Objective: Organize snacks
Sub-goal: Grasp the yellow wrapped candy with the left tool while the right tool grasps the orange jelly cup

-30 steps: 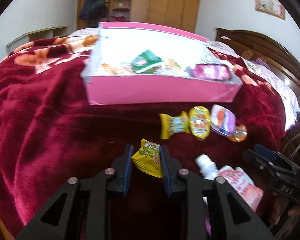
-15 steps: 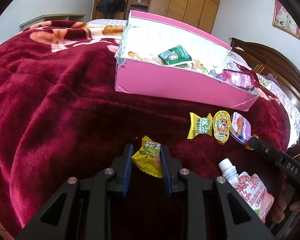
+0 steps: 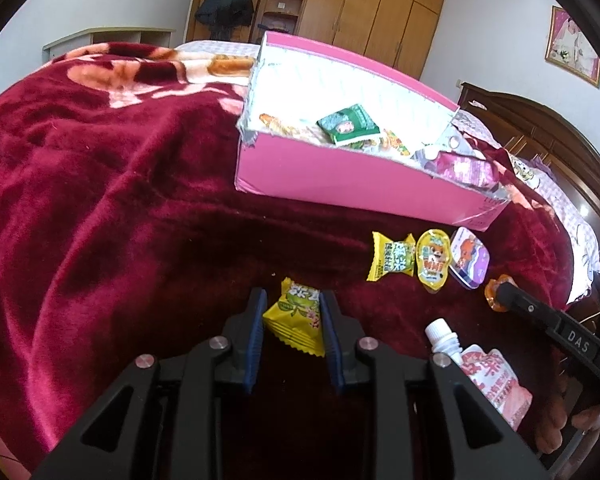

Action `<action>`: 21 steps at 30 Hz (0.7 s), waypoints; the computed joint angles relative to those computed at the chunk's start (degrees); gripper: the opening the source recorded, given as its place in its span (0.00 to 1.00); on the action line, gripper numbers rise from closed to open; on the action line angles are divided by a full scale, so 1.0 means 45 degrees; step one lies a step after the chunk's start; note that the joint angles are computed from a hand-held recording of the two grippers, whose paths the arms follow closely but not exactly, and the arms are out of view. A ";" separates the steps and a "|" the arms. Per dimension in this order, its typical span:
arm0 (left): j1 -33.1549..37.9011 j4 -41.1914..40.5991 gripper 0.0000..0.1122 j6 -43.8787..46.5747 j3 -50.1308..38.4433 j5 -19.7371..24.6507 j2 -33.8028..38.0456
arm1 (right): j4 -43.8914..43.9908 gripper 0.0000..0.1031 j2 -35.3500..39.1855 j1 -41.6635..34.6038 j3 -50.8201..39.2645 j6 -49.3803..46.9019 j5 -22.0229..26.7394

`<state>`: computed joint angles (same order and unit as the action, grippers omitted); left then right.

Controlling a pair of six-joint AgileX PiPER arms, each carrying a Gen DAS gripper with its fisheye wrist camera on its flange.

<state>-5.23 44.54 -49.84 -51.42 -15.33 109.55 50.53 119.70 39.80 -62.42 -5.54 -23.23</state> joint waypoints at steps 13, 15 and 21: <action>0.0143 -0.0126 0.15 0.0365 0.0867 -0.0307 -0.1387 | 0.1024 0.24 -0.0858 0.0928 0.0611 -0.1327 -0.0795; 0.0251 0.1441 0.15 -0.1077 0.0707 -0.0262 -0.1262 | 0.1120 0.24 -0.0896 0.0957 0.0659 -0.1336 -0.0791; 0.0248 0.1876 0.33 -0.1302 0.0684 0.0063 -0.1130 | 0.0638 0.24 -0.0945 0.0946 0.0855 -0.0769 -0.0770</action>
<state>-4.11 52.98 -55.70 -48.34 -15.04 104.47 53.40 115.45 44.06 -58.57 -9.00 -26.69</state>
